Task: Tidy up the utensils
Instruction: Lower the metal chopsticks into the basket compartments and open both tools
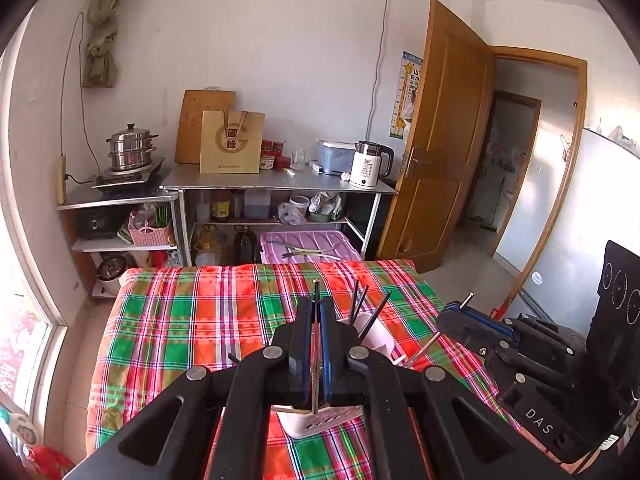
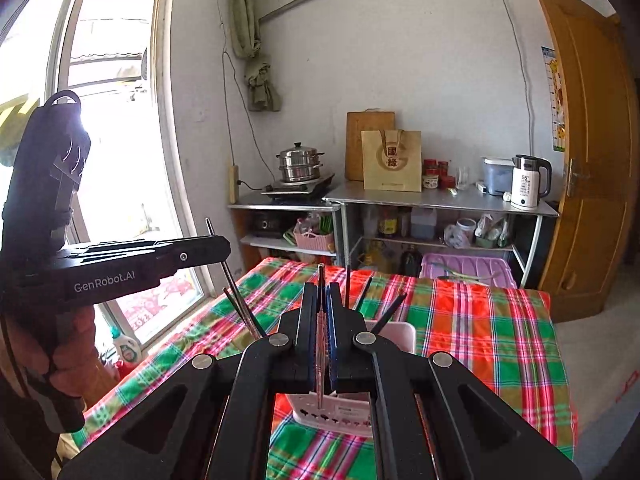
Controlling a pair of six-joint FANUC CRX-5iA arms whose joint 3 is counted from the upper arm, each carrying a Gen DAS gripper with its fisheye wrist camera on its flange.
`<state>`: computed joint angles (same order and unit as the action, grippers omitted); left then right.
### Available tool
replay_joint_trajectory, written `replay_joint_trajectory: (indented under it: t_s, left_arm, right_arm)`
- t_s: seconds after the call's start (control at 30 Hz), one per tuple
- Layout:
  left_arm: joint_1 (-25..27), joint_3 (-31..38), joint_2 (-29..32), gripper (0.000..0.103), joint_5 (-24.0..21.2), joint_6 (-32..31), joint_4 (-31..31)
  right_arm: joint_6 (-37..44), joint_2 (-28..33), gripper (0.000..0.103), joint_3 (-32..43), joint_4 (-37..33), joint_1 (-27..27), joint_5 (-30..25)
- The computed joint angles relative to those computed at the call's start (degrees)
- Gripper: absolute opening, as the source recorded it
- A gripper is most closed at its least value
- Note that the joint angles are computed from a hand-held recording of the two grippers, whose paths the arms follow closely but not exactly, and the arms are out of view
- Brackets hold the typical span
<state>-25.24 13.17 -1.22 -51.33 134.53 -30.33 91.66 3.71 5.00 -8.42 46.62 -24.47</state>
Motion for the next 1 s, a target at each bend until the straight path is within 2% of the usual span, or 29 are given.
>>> replay_joint_trajectory:
  t_s: [0.3,0.7,0.93,1.0]
  left_arm:
    - [2.7,-1.7,2.2,0.004,3.7,-1.6,2.5]
    - [4.8,-6.3,3.7,0.004,6.0,-4.6,8.8]
    - [4.6,-7.7,3.9,0.004,6.6,-4.8,9.7]
    - [4.2,-7.5,3.9,0.004,6.0,-4.3,9.0]
  right_arm:
    - [-5.4,3.4,0.004,-0.1,5.8,0.5,2.7]
    - [-1.0,5.2,0.004,1.4,-0.5,-0.9,-3.3]
    - [-1.1,5.2,0.005,1.1,-0.6,-0.9,-5.2]
    - [-1.0,4.9,0.008,0.9,-0.6,-0.9,-5.6]
